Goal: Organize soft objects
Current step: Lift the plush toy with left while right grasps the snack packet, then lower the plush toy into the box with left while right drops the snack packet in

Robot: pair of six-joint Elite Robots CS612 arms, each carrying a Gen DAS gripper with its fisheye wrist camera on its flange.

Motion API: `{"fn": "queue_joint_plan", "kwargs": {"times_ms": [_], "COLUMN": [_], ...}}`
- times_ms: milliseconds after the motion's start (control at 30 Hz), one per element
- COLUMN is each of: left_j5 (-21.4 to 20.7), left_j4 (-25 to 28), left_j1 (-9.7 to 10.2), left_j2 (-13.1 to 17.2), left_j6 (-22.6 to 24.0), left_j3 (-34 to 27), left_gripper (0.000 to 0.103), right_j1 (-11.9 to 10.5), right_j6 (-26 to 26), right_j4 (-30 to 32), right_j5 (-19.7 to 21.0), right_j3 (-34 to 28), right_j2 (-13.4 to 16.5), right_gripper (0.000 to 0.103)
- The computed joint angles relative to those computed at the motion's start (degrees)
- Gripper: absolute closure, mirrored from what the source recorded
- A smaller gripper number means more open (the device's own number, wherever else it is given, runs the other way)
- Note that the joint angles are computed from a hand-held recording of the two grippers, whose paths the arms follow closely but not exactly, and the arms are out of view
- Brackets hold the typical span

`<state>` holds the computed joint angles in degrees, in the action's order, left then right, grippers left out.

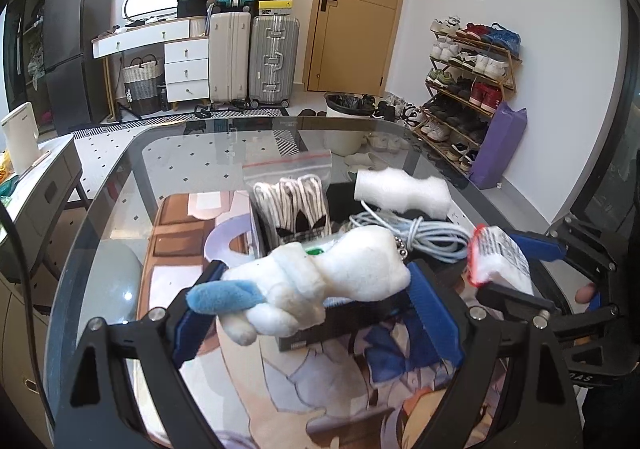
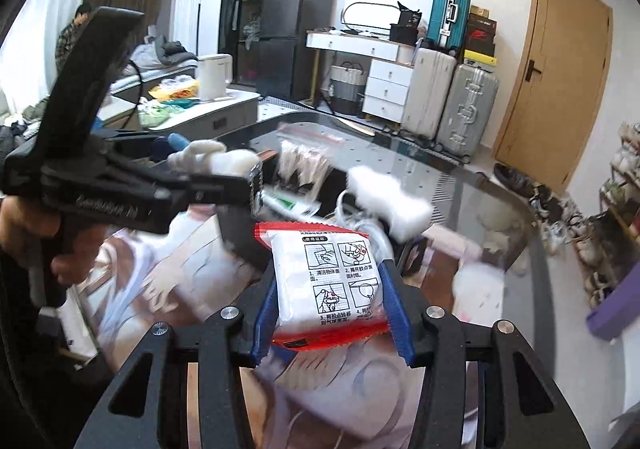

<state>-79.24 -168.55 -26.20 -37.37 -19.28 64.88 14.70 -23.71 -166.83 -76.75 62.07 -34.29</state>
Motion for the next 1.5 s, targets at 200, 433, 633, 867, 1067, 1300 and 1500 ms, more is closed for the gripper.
{"fn": "queue_joint_plan", "kwargs": {"times_ms": [200,433,633,867,1067,1300,1500], "left_j5": [0.19,-0.27,-0.84,-1.33,-1.81,-1.53,-1.59], "left_j4": [2.0,3.15,4.13,4.69,4.73,4.43,4.45], "left_j1": [0.53,1.0,1.15,1.28,1.15,1.08,1.07], "left_j2": [1.65,2.54,3.32,3.83,4.12,4.08,3.94], "left_j6": [0.16,0.34,0.75,0.36,0.36,0.63,0.73], "left_j3": [-3.61,-5.53,-7.04,-7.86,-8.19,-8.09,-7.91], "left_gripper": [0.013,0.013,0.013,0.013,0.013,0.013,0.013], "right_j1": [0.47,1.46,1.7,1.26,0.8,0.16,0.69], "right_j6": [-3.45,-5.98,-6.01,-3.93,-2.41,0.26,2.57], "right_j4": [5.1,8.16,7.89,5.37,0.69,-2.74,-0.31], "right_j5": [-0.12,-2.62,-2.58,-2.03,-3.08,-2.54,-8.38], "right_j3": [-6.02,-12.4,-15.15,-14.85,-11.39,-7.94,-12.19], "right_j2": [2.86,6.45,8.34,8.65,7.09,5.24,7.36], "right_gripper": [0.054,0.054,0.054,0.029,0.016,0.016,0.014]}}
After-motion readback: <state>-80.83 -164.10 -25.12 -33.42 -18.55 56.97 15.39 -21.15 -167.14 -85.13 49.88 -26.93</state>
